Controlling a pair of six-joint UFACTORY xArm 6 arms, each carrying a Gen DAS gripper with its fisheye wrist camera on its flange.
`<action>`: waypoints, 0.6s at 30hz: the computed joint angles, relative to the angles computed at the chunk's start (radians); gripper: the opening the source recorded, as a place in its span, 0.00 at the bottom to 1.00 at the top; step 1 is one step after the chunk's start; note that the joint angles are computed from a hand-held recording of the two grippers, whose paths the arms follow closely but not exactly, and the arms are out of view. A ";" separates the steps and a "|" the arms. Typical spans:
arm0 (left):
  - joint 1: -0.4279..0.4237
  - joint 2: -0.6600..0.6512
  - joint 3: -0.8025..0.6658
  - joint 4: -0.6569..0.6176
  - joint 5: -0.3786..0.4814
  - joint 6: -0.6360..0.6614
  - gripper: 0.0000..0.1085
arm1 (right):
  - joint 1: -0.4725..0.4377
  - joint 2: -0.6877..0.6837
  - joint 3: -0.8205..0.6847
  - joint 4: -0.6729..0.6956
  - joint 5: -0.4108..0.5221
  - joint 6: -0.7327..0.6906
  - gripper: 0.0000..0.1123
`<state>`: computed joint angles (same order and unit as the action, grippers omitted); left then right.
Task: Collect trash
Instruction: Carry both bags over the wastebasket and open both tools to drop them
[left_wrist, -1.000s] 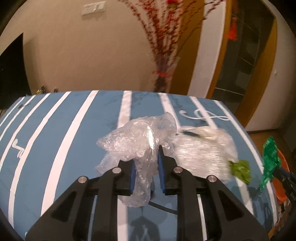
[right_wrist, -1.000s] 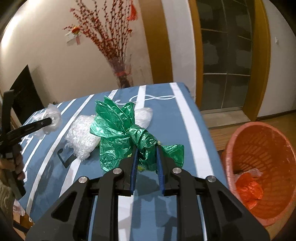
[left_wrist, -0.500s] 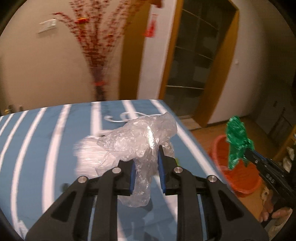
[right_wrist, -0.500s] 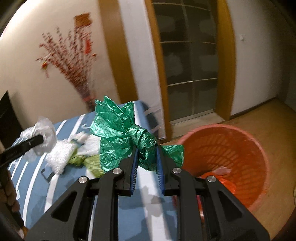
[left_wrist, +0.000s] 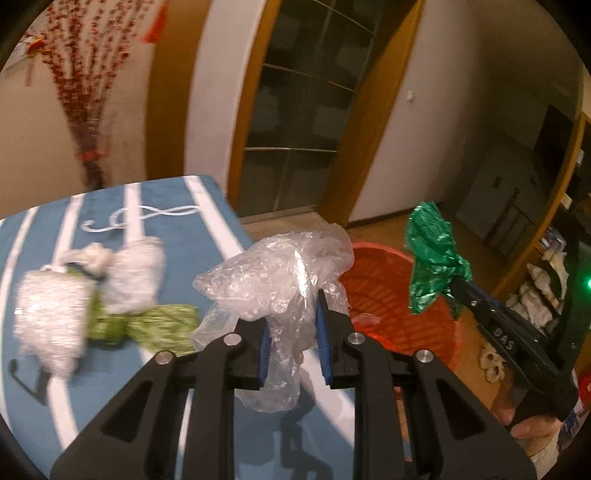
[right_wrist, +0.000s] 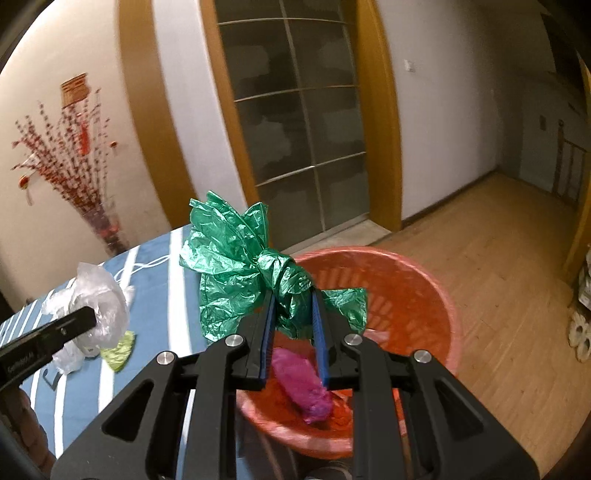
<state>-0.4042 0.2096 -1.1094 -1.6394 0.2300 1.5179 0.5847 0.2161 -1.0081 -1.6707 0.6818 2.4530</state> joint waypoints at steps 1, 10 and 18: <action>-0.011 0.005 -0.004 0.001 0.003 -0.004 0.20 | -0.004 -0.004 0.009 -0.001 0.001 0.008 0.17; -0.093 0.088 -0.078 0.073 0.031 -0.097 0.20 | -0.048 -0.038 0.071 -0.032 -0.008 0.085 0.17; -0.135 0.165 -0.147 0.134 0.045 -0.165 0.20 | -0.112 -0.030 0.071 -0.090 -0.065 0.137 0.17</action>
